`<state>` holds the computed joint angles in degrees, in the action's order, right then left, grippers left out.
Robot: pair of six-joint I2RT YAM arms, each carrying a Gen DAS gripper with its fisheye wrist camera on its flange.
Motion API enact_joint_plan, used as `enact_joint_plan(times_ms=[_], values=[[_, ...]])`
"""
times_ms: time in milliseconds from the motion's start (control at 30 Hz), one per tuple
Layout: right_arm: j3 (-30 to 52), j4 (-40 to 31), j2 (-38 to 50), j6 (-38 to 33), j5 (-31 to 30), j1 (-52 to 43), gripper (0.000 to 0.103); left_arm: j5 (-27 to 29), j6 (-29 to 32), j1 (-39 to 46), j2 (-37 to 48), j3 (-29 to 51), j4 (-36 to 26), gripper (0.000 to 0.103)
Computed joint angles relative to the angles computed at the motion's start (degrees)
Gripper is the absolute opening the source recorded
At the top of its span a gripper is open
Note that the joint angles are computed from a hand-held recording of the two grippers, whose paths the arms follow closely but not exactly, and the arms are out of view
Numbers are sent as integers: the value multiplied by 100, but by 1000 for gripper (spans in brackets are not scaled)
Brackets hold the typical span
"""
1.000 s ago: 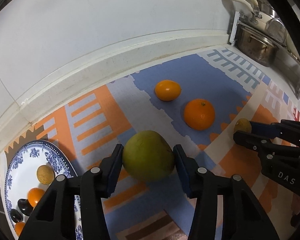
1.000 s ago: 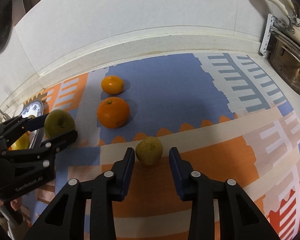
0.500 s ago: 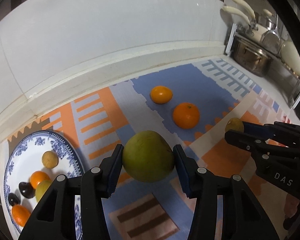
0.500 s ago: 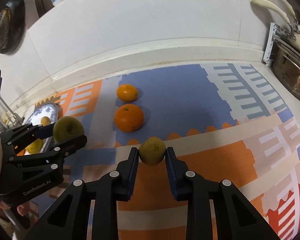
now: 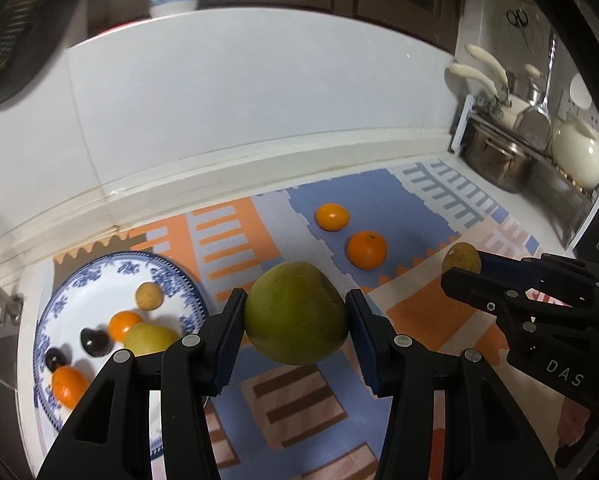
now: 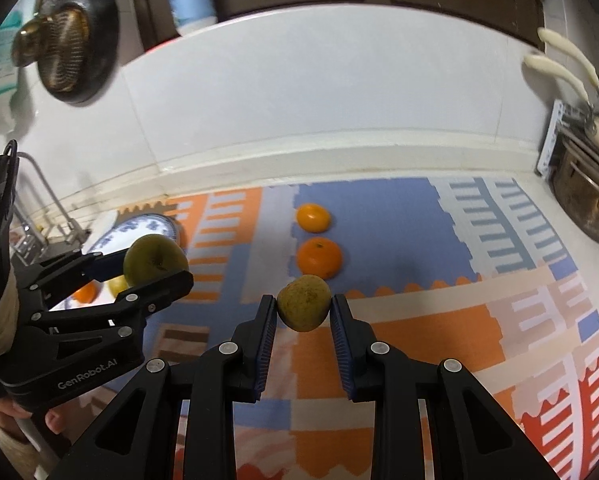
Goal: Organize fruits
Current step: 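Carry the pomelo with the left tool onto the plate while the right tool carries the small fruit there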
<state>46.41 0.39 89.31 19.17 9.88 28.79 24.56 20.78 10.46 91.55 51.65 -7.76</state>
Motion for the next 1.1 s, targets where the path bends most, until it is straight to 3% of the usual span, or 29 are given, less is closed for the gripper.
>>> enact_joint_plan(times_ms=[567,1100], values=[[374,-158,-17,-52,61,847,29,447,79,1403,-867,-693,-75,49],[1817,-341,1341,-250,-515,1296,29,493,434,2444,-459,-322,-71,49]])
